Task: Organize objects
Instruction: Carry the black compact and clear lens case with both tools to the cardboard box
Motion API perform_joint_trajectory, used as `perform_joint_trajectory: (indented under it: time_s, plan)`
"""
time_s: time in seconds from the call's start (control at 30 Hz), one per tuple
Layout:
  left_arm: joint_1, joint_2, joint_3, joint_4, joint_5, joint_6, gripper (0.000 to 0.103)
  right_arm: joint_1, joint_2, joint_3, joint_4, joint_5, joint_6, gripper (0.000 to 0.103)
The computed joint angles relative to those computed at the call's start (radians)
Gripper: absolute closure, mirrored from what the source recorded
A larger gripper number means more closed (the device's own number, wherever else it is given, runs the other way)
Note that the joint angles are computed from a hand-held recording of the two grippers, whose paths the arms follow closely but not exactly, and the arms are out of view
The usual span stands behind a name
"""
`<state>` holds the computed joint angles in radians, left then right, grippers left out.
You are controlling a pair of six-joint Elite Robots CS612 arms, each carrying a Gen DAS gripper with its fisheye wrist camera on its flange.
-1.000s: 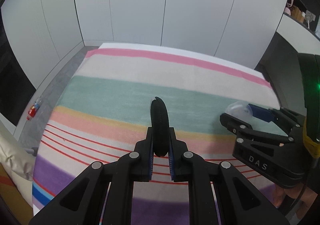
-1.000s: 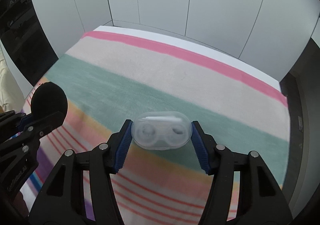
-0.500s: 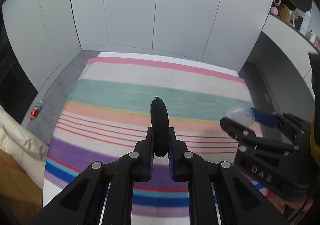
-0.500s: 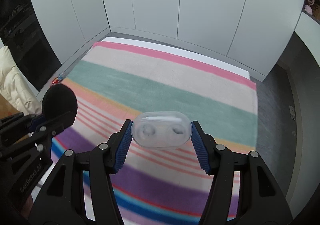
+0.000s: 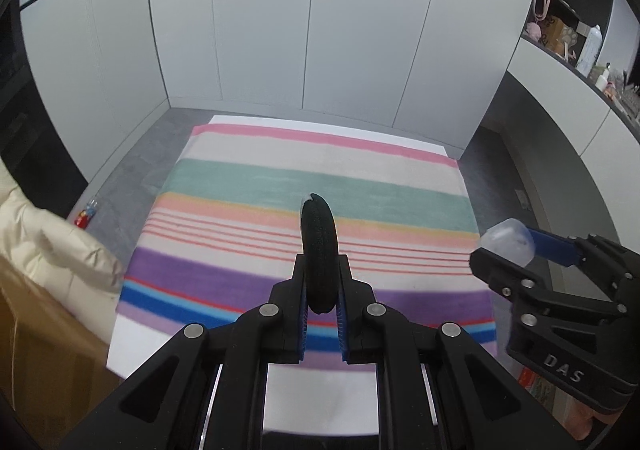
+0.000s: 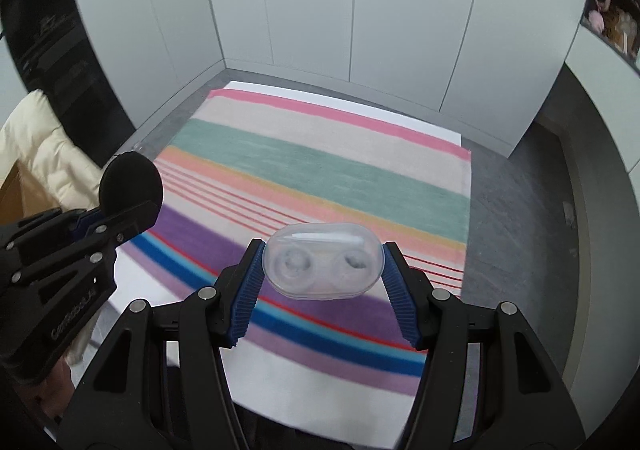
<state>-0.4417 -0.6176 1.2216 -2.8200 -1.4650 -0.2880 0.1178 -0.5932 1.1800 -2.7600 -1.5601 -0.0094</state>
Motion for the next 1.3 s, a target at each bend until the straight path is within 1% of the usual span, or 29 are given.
perform_joint_trajectory:
  time_s: [0.07, 0.13, 0.2, 0.23, 0.37, 0.4, 0.43, 0.53, 0.6, 0.67, 0.73, 0.93, 1.0, 1.1, 1.23, 1.3]
  plan:
    - [-0.005, -0.022, 0.034, -0.02, 0.015, 0.001, 0.091, 0.0, -0.026, 0.038, -0.019, 0.006, -0.022, 0.042]
    - [-0.007, -0.042, 0.063, -0.036, 0.017, -0.01, 0.091, -0.001, -0.051, 0.071, -0.016, 0.023, -0.03, 0.042]
    - [-0.011, -0.059, 0.088, -0.047, 0.019, -0.03, 0.091, 0.0, -0.064, 0.085, -0.003, 0.03, -0.048, 0.042]
    - [-0.013, -0.068, 0.101, -0.054, 0.022, -0.035, 0.091, 0.001, -0.075, 0.104, -0.018, 0.031, -0.057, 0.042]
    - [-0.024, -0.097, 0.15, -0.1, 0.038, -0.048, 0.091, 0.004, -0.094, 0.139, -0.039, 0.035, -0.081, 0.042]
    - [-0.027, -0.101, 0.16, -0.12, 0.038, -0.042, 0.091, 0.004, -0.096, 0.145, -0.047, 0.04, -0.084, 0.042]
    - [-0.031, -0.105, 0.17, -0.135, 0.055, -0.026, 0.091, 0.003, -0.097, 0.149, -0.057, 0.046, -0.088, 0.042]
    - [-0.035, -0.114, 0.184, -0.149, 0.067, -0.021, 0.091, 0.006, -0.087, 0.141, -0.064, 0.064, -0.092, 0.042]
    - [-0.036, -0.118, 0.193, -0.162, 0.088, -0.023, 0.091, 0.013, -0.078, 0.133, -0.066, 0.053, -0.106, 0.042]
    - [-0.035, -0.124, 0.205, -0.168, 0.105, -0.033, 0.091, 0.015, -0.072, 0.121, -0.062, 0.074, -0.11, 0.042]
    - [-0.034, -0.128, 0.214, -0.169, 0.129, -0.039, 0.091, 0.02, -0.068, 0.112, -0.07, 0.068, -0.127, 0.042]
    - [-0.023, -0.139, 0.239, -0.155, 0.186, -0.052, 0.091, 0.032, -0.049, 0.069, -0.069, 0.088, -0.128, 0.042]
    - [-0.019, -0.14, 0.246, -0.158, 0.203, -0.072, 0.091, 0.038, -0.041, 0.052, -0.065, 0.103, -0.136, 0.042]
    - [-0.01, -0.14, 0.26, -0.181, 0.207, -0.098, 0.091, 0.05, -0.03, 0.032, -0.07, 0.11, -0.157, 0.042]
    - [0.002, -0.144, 0.272, -0.189, 0.238, -0.114, 0.091, 0.067, -0.024, 0.017, -0.068, 0.125, -0.18, 0.042]
    - [0.011, -0.15, 0.281, -0.195, 0.245, -0.142, 0.091, 0.074, -0.018, 0.004, -0.063, 0.13, -0.19, 0.042]
